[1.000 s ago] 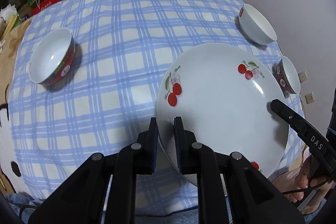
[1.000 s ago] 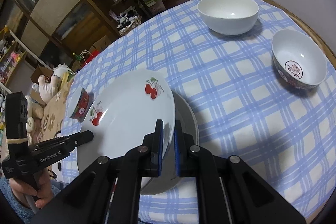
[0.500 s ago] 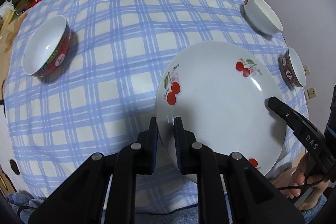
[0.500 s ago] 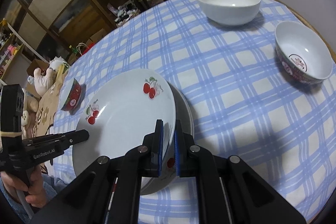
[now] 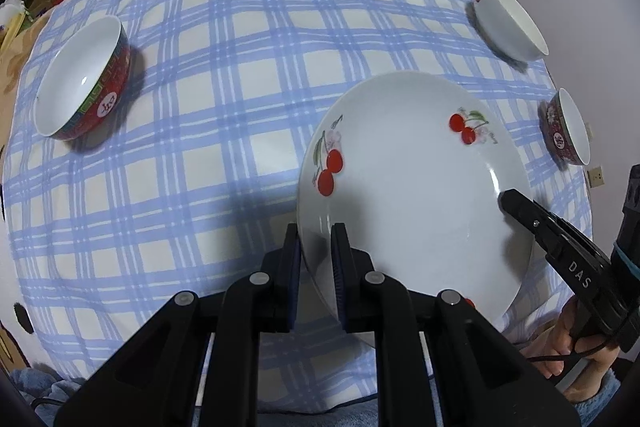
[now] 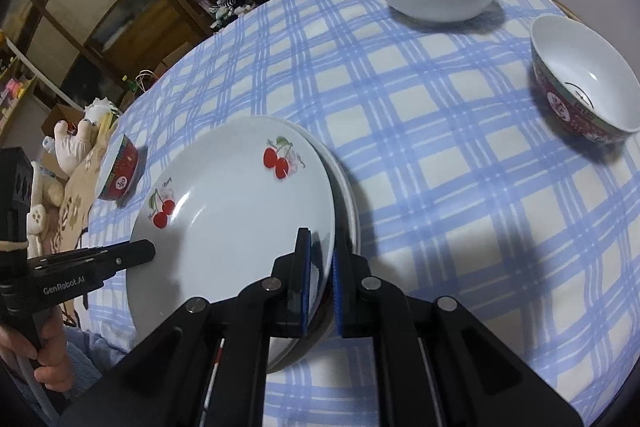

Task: Organize plates and bowls
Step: 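Lower the held plate onto the stacked cherry plates with both tools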

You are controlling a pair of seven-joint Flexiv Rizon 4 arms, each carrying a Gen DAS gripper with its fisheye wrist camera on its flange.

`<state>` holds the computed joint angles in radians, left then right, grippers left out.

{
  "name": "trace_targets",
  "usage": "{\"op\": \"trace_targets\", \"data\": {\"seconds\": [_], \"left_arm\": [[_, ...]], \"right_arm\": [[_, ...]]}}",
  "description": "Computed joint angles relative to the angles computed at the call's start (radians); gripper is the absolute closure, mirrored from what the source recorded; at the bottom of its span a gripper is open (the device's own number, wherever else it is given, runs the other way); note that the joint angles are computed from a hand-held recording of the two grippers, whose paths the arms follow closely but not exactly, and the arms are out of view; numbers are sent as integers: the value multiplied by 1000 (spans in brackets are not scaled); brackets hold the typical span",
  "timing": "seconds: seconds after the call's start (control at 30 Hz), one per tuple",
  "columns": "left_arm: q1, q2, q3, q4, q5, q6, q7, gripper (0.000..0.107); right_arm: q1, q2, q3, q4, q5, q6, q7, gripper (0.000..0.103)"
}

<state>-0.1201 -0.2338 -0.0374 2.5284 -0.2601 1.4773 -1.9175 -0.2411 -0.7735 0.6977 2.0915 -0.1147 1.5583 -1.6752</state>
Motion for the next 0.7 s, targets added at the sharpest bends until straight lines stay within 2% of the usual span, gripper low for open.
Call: {"op": "trace_targets", "data": {"seconds": [0.07,0.17,0.3,0.7], "left_arm": [[-26,-7,35,-18,39,-13,-23,92],[-34,-21,50,-35,67,-22,-40,92],[11,-28,-5,-23,19,-11,-3,92],[13,-34,-12,-24,-6,-17,21,92]], "right_arm": [[-11,-8,10,-4,4,-2,-1,93],[-33,-24,32,-12,9,-5,-5,93],[-43,-36,44,-13,17,17,-2,93],[16,-8,-35,35,-85,117,102,93]]}}
